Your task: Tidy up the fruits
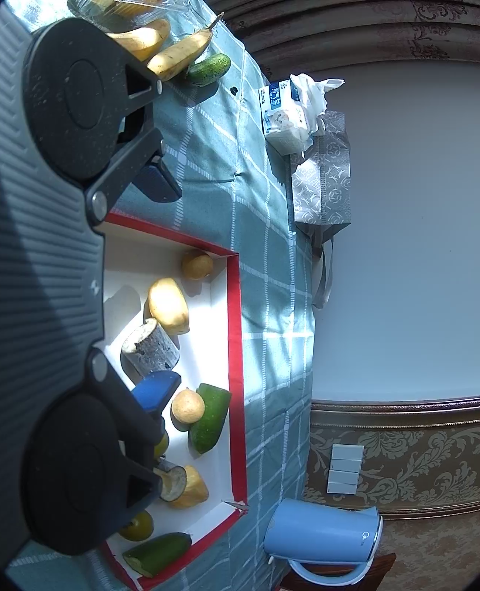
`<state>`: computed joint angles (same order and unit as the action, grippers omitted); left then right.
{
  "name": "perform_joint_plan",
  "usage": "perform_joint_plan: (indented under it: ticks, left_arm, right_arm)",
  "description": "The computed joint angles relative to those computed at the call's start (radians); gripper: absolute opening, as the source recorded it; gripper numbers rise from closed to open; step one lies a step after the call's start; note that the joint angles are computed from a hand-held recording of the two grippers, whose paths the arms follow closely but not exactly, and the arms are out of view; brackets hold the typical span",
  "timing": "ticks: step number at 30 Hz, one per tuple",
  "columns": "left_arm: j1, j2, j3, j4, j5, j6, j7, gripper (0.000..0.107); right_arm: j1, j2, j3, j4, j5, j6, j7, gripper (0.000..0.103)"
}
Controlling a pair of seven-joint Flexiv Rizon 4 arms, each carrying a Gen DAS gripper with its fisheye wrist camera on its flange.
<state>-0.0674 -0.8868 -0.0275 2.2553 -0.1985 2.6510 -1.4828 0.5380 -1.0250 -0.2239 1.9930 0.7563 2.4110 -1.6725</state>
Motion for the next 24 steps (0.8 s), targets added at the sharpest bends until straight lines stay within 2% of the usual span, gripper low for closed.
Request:
perform_joint_plan:
  ticks: [2,4,6,8,11,13,17,22,24]
  left_arm:
    - [0.001,0.001,0.0,0.002,0.002,0.002,-0.001,0.097]
    - [0.002,0.0,0.0,0.003,0.004,0.011,-0.007,0.097]
    - [0.013,-0.002,-0.002,0.006,0.022,0.029,-0.02,0.097]
    - [0.023,-0.003,-0.005,0.006,0.039,0.042,-0.031,0.098]
    - [0.027,-0.004,-0.007,0.005,0.046,0.047,-0.035,0.098]
    - [0.031,-0.005,-0.009,0.006,0.057,0.049,-0.039,0.098]
    - [0.03,-0.008,-0.013,0.002,0.052,0.058,-0.048,0.098]
    - [0.009,-0.003,-0.015,0.0,0.044,0.071,-0.043,0.098]
    - [0.008,-0.001,-0.021,0.003,0.051,0.084,-0.054,0.098]
  right_arm:
    - [-0.043,0.012,0.044,0.019,-0.068,0.028,0.052,0.089]
    - [-0.032,0.023,0.045,0.014,-0.068,-0.005,0.045,0.09]
    - [-0.024,0.019,0.055,0.018,-0.06,0.043,0.061,0.09]
    - [-0.082,0.077,0.12,0.089,-0.169,0.092,0.133,0.09]
    - [-0.072,0.105,0.15,0.123,-0.162,0.24,0.153,0.09]
    - [-0.073,0.139,0.179,0.155,-0.2,0.278,0.164,0.09]
    - [0.017,0.14,0.193,0.15,-0.153,0.377,0.085,0.09]
    - [0.067,0.141,0.253,0.158,-0.196,0.433,0.06,0.09]
    - [0.112,0.12,0.249,0.116,-0.14,0.46,0.01,0.09]
